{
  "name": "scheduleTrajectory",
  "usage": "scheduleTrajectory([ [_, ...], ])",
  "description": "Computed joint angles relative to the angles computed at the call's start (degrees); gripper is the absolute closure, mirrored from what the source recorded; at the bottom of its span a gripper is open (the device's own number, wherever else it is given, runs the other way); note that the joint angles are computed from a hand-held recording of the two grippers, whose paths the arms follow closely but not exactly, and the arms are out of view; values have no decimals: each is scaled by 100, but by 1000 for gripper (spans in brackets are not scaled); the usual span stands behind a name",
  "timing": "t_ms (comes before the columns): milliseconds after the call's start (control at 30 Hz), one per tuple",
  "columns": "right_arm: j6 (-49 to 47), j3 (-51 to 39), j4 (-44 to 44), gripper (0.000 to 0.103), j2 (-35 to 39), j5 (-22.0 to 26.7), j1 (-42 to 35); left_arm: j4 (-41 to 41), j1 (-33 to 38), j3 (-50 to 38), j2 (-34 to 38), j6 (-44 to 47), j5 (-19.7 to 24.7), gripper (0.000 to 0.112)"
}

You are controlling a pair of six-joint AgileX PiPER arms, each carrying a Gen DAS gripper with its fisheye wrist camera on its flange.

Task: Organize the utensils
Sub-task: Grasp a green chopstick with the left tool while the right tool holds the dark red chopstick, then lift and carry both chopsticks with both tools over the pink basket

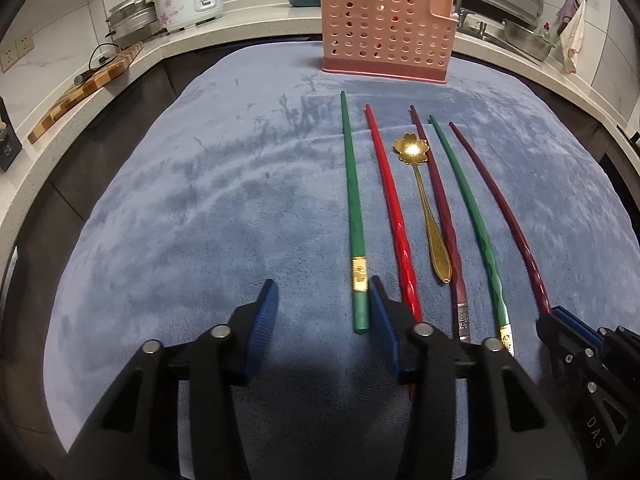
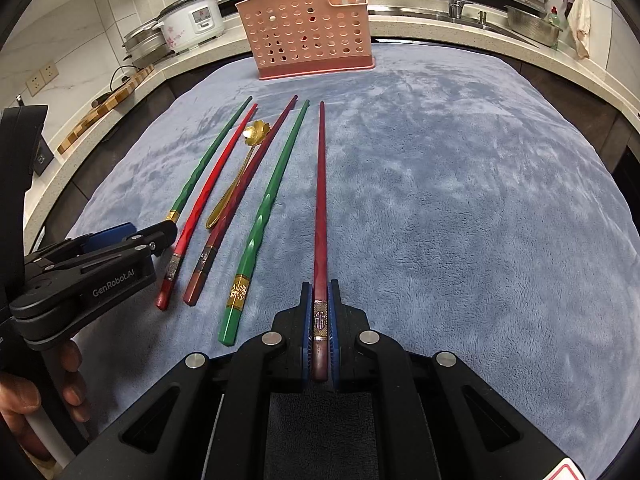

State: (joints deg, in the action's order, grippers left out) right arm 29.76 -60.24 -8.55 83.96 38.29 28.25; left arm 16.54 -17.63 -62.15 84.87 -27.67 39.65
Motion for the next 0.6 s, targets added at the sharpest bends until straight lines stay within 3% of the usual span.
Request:
scheduleTrajectory([
  [200, -21, 5, 22, 96, -44, 29, 13, -437, 134, 11, -67, 434, -83, 103],
  [600, -485, -56, 183, 96, -410, 284, -177, -453, 96, -137, -415, 481, 215, 104],
])
